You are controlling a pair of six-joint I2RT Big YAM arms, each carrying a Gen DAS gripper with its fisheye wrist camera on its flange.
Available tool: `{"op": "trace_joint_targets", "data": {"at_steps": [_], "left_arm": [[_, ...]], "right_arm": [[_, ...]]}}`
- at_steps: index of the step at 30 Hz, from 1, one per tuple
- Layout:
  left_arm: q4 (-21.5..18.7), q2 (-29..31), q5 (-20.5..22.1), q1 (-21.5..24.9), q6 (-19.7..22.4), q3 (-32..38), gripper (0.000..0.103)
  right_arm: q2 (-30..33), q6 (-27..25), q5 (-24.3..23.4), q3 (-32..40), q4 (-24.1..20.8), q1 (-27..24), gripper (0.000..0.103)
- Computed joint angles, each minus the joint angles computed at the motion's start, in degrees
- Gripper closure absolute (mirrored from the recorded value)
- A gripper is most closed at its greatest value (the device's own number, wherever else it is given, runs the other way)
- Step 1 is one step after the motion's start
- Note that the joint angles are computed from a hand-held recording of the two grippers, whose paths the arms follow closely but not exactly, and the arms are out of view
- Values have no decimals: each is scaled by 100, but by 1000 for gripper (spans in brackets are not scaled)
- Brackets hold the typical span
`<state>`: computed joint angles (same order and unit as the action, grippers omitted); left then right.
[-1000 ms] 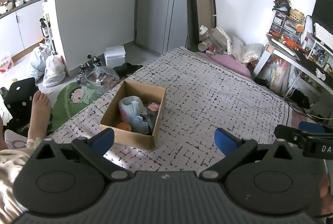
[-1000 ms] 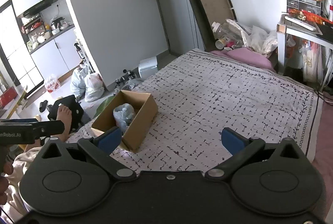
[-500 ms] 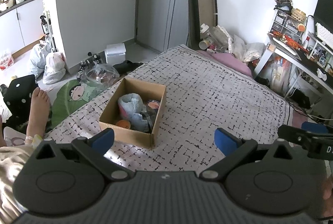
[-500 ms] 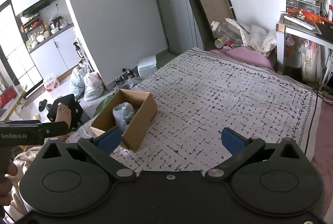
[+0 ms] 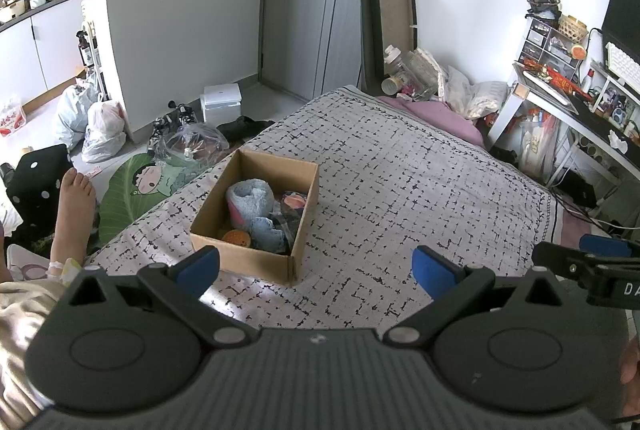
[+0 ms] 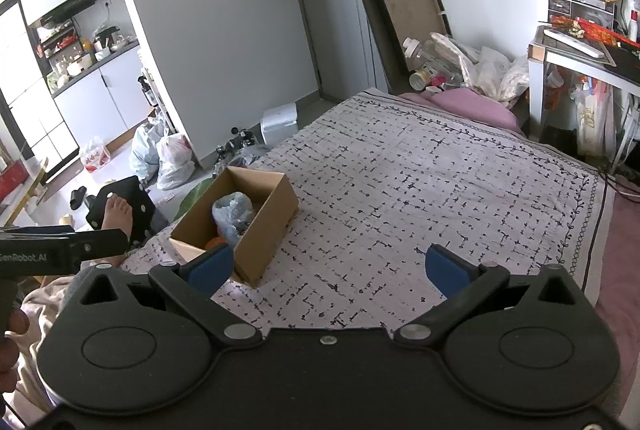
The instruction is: Organize soft objects
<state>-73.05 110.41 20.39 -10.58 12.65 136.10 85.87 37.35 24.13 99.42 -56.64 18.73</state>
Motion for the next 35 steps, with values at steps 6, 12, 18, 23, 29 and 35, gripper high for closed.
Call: {"op": "trace_joint_targets", "data": {"at_steps": [6,12,18,23,29,35], "left_arm": [[-2,-1,3,0,-5,-1,1],[7,-4,5,3,-5,-14,1],[18,-10,12,5,-8,-29,1],[51,-30,105,0,35,-58,1],[-41,8,240,-16,41,2,1],[98,-43,230,-2,77,-123,1]], "right_arm": [[-7,1,-6,-29,-10,1,0],[1,-17,-2,-30,-41,-7,0],[0,-16,48,-18,-54,-11,0],[6,-13,85,-10,-89,4,0],[31,-117,133,50,-81,49,0],[68,-89,115,90,-125,29,0]]}}
